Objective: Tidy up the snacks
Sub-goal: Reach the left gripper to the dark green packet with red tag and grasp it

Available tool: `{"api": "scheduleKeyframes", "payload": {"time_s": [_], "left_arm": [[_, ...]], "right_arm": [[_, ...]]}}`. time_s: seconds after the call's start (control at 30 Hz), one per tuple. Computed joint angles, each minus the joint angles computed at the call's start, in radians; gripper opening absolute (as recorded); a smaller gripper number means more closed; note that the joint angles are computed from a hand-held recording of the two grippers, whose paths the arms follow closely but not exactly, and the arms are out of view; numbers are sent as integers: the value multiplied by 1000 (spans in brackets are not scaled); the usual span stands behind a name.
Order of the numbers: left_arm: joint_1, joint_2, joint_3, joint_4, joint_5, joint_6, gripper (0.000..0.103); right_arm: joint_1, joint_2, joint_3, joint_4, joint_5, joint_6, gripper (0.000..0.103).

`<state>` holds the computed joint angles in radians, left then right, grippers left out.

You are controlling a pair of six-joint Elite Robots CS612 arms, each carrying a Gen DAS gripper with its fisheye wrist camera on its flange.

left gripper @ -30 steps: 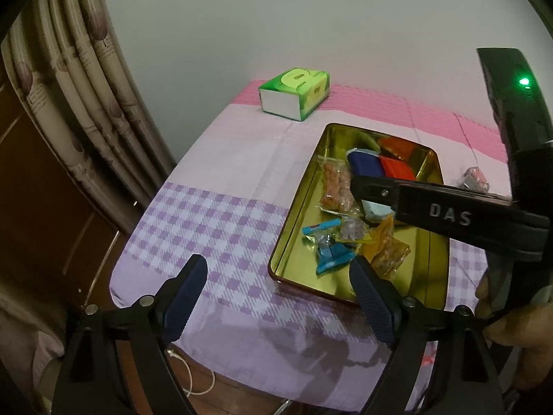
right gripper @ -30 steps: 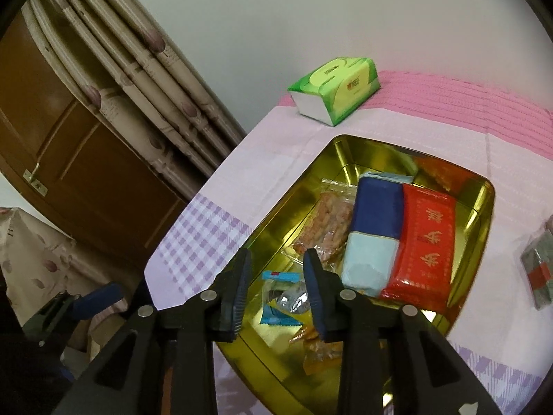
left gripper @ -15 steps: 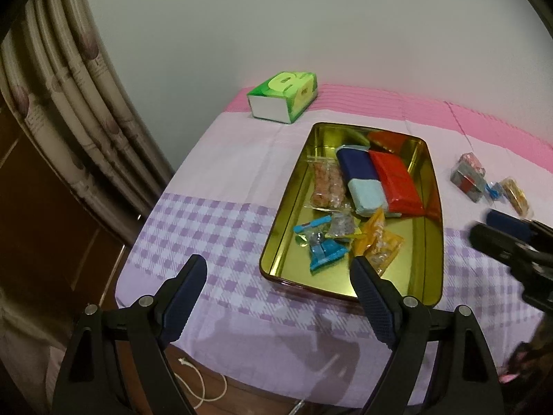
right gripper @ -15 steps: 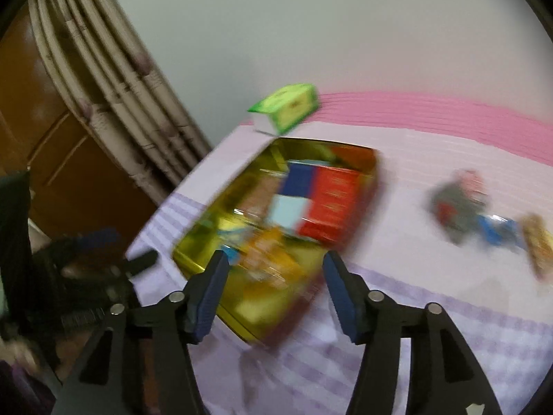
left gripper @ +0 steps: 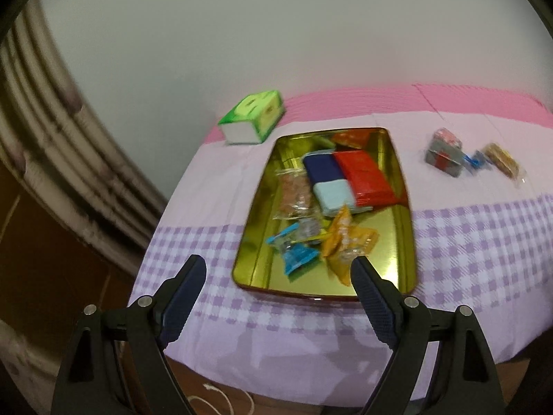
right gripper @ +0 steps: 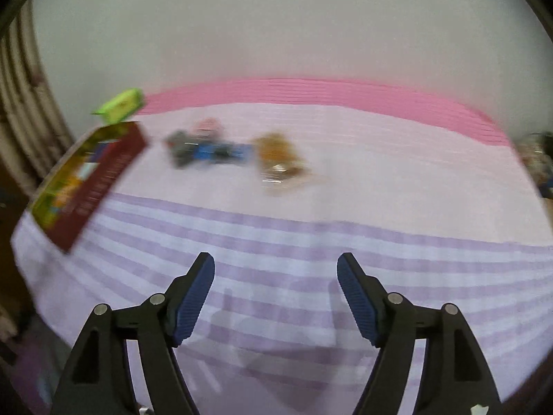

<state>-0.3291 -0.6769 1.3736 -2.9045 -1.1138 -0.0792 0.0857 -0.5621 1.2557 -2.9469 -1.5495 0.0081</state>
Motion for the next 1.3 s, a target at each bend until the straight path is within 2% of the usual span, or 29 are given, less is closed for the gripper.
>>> {"api": "scheduleKeyframes", "payload": {"time_s": [0.07, 0.13, 0.2, 0.37, 0.5, 0.7, 0.93, 1.03, 1.1, 1.2, 1.23, 1.3], "left_arm": [[-10, 0, 5, -21, -1, 34, 86], [-20, -1, 7, -30, -9, 66, 86], [-29, 0, 3, -28, -13, 91, 86], [-54, 12, -26, -21, -25, 153, 89], [-69, 25, -60, -13, -43, 191, 90], [-79, 53, -132, 46, -103, 201, 91], [-51, 123, -310, 211, -320, 161, 90], [-49, 175, -417, 308, -362, 179, 90], [-46, 211, -491, 380, -382, 162, 90], [-22, 295, -672, 588, -511, 35, 90], [-11, 335, -752, 662, -568, -34, 90], [0, 389, -853, 739, -619, -122, 90]], "right_arm": [[-10, -6, 28, -41, -69, -18, 75], [-19, -7, 45, -71, -104, -12, 79], [-31, -10, 63, -100, -102, 29, 83], [-47, -10, 91, -170, -111, 129, 83], [-53, -17, 113, -218, -117, 155, 94], [-54, -14, 118, -242, -99, 148, 101], [-58, -10, 109, -212, -67, 149, 102], [-62, -8, 105, -199, -47, 156, 102], [-65, -7, 103, -192, -37, 162, 102], [-69, -6, 98, -176, -14, 170, 102], [-70, -6, 97, -173, -10, 171, 102], [-72, -5, 94, -163, -1, 172, 102]]}}
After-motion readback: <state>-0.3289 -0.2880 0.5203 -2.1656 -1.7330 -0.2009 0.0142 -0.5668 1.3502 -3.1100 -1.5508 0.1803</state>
